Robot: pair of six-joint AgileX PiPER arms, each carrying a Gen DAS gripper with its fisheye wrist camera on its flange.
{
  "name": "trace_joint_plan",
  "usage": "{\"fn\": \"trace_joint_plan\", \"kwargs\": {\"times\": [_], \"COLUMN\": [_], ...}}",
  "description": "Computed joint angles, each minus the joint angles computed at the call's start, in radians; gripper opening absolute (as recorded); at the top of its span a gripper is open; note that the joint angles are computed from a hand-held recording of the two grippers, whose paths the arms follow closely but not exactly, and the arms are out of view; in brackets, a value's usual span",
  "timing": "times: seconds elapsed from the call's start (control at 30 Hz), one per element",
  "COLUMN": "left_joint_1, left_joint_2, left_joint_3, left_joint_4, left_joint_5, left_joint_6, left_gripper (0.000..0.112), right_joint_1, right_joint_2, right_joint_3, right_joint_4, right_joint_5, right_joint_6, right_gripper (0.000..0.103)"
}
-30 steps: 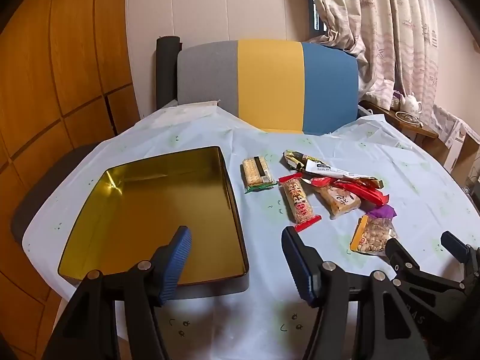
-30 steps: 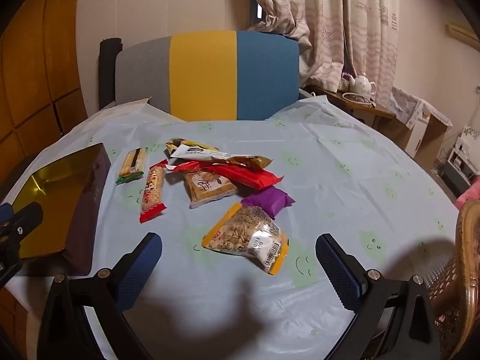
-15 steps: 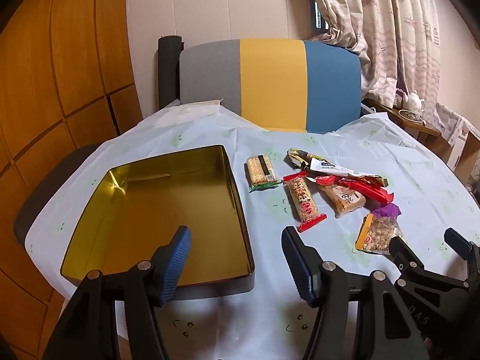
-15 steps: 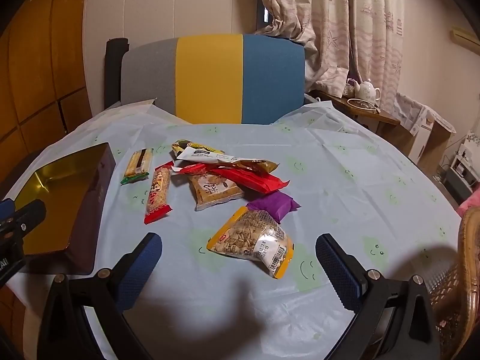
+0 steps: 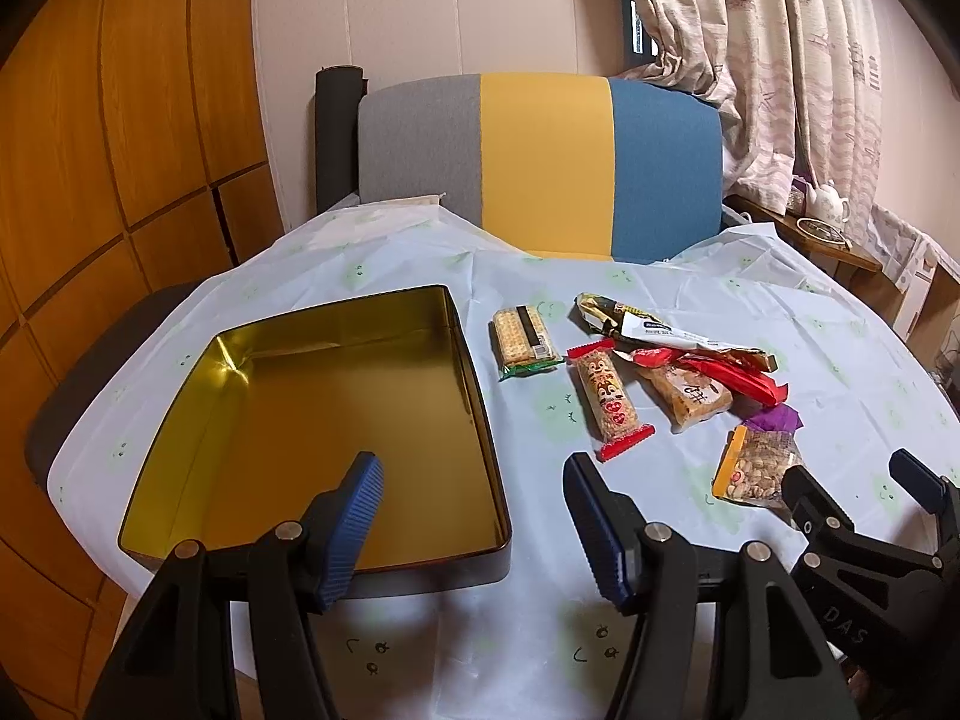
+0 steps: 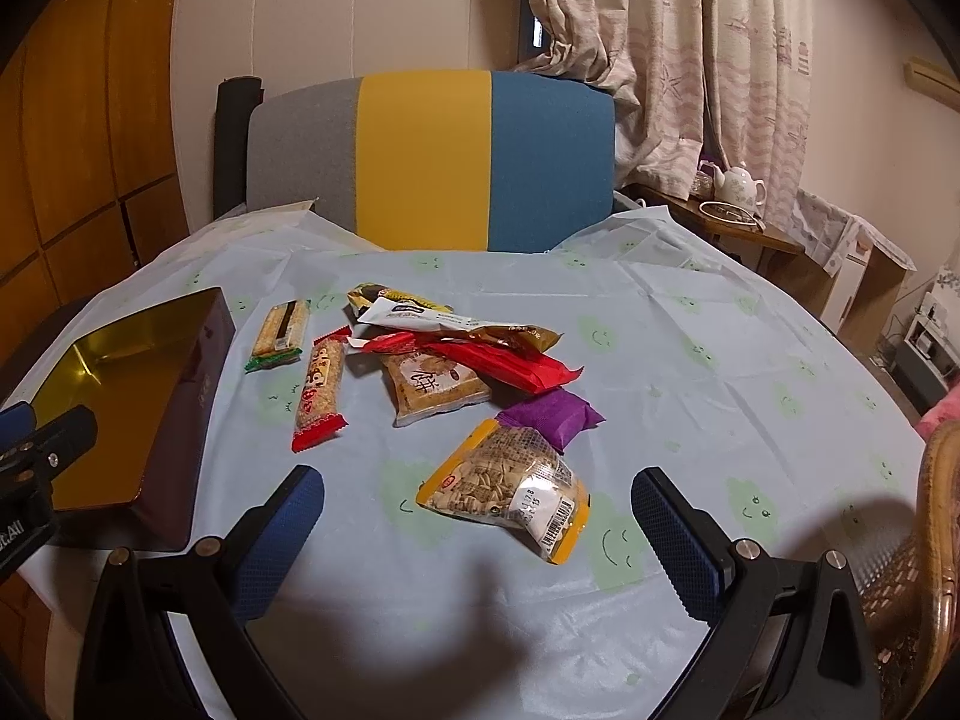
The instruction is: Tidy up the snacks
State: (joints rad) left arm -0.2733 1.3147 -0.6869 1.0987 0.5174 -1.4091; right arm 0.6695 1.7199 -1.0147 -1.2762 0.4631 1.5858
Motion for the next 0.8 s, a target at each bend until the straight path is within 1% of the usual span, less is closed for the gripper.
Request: {"fn": "trace_joint_plan", "kwargs": {"times": [0.37,0.8], "left_joint_1": [-0.008,-0.016], "left_joint_2": [-0.003,0.0], "left_joint_3": [0.003,-0.001], "left_joint_4": [-0.003,-0.013], "left_joint_5": [0.003,0.008], "left_joint_6": [0.001,0.013], "left_gripper": [0.064,0.064], "right_joint_1": [-0.004,-0.026], "right_joint_2": [-0.004,-0.015], "right_joint_3": [-0.003,0.018], "right_joint_4": [0.002,-0.041], "right_joint_5": [0.004,-0.006], "right_joint_6": [-0.003,0.049], "right_gripper": [0.103,0.103]}}
